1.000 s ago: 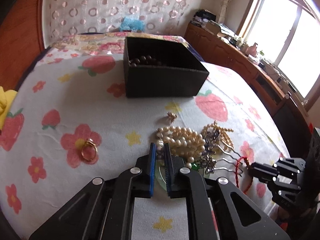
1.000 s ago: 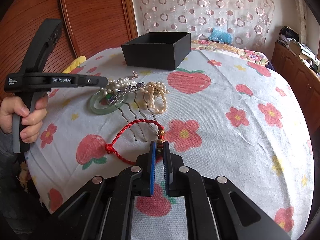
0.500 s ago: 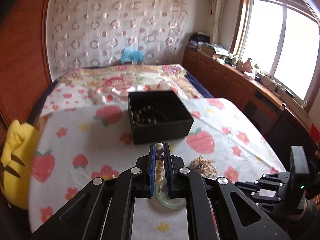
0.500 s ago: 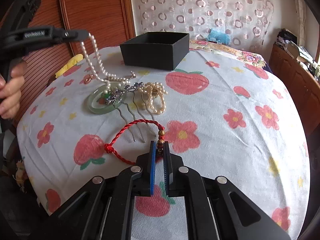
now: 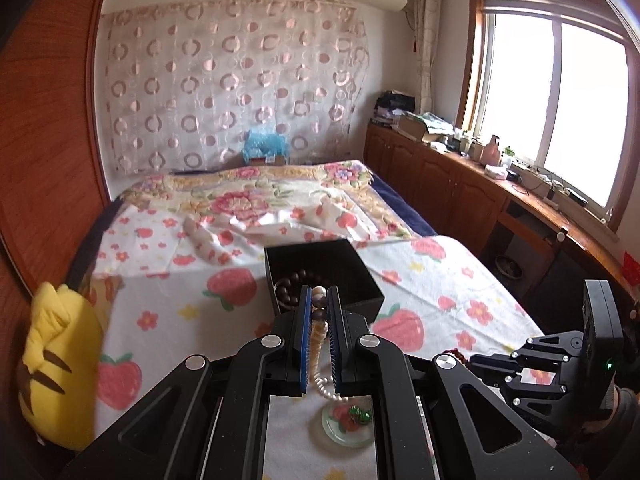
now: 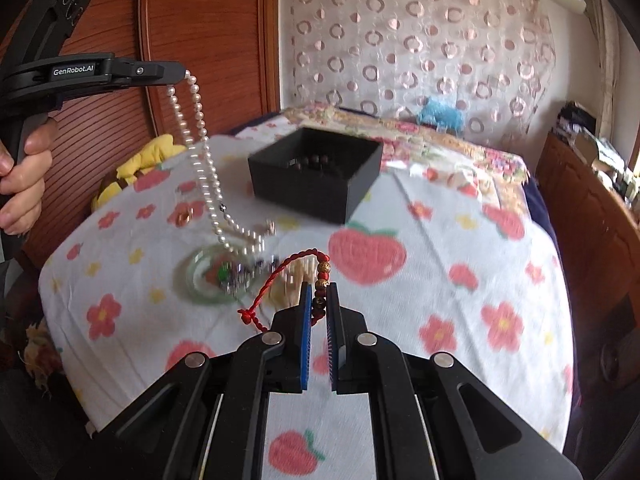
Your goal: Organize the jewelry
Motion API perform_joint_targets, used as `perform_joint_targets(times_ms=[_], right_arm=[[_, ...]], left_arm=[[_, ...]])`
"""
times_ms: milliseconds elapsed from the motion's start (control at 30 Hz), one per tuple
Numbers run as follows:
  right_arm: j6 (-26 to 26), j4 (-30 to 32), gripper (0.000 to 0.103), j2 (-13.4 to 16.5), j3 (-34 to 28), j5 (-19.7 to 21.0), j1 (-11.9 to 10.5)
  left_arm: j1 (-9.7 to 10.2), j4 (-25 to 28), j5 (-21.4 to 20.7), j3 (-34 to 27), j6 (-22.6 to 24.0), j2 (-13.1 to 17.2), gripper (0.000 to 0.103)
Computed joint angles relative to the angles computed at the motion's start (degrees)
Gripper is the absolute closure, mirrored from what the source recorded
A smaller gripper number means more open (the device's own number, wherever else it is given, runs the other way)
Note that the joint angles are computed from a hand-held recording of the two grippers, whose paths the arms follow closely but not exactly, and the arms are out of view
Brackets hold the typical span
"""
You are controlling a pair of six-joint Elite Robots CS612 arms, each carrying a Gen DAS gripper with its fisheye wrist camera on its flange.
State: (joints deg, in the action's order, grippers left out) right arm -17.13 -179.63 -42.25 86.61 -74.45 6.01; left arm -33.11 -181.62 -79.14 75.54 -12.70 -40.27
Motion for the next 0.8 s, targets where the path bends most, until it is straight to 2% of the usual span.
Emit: perform_joint_targets(times_ms=[400,500,633,800], right_arm=[[-0.34,2.80,0.095,2.30,-8.09,0.46,0.73],[0.62,4.93,0.095,3.63,-11.39,0.55,0.68],[1.63,7.44,0.095,5.55,-15.39,-2.18,1.19],[3.28,8.35,0.095,7.49,-18.68,-1.73,1.40]], left_arm=[[0.23,0.78,1.12,-3.93,3.46,0.05,0.096],[0.22,1.89,1.95,-5.32,4.37,0.51,0.096],[0.52,3.56,2.81,-7.27,4.91,1.12,0.096],[0.83,4.35,3.43,-9.19,5.03,1.66,0.096]])
